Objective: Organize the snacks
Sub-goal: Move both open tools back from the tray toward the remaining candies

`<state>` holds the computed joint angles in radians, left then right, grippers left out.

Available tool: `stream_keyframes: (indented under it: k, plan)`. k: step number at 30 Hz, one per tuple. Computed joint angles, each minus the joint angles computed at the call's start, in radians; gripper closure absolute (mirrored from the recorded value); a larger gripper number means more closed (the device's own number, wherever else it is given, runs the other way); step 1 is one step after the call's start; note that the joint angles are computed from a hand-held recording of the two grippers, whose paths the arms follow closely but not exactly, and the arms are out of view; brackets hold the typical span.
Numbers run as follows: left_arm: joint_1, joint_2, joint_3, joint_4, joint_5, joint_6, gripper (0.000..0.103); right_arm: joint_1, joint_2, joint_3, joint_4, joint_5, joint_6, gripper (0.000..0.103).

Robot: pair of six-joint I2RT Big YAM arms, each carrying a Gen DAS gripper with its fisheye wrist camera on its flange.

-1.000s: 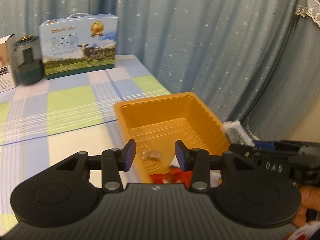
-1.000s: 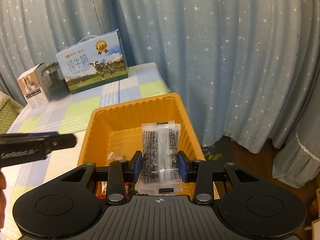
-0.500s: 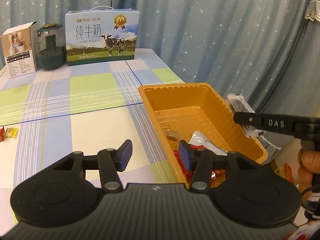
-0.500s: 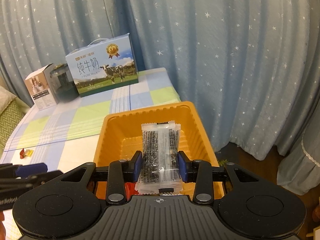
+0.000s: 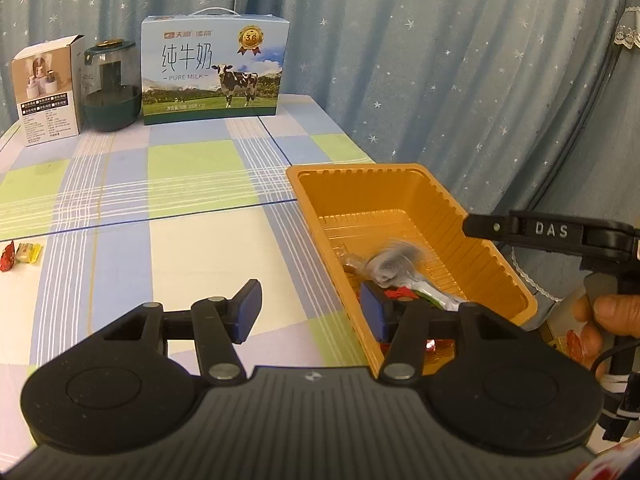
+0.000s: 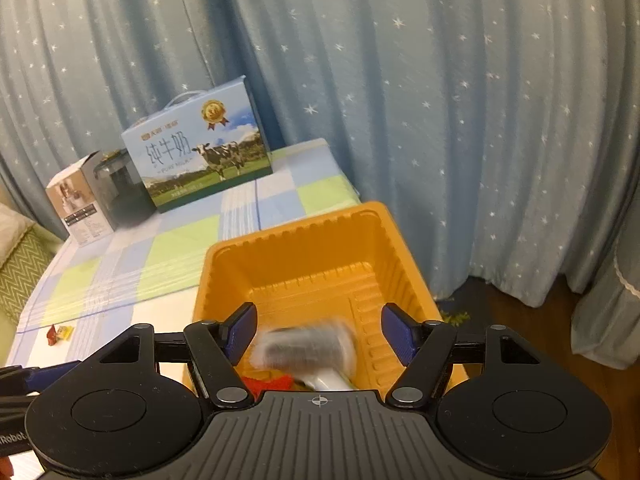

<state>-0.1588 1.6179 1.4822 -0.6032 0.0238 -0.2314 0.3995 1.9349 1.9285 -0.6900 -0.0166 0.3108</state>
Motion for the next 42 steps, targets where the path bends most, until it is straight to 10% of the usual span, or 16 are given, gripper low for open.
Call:
stream_keyframes:
  k: [42]
  plan:
    - [0.175, -0.446, -0.319, -0.072, -0.185, 0.019, 0.010, 0.247, -0.176, -0.136, -0.034, 0.021, 0.021, 0.033]
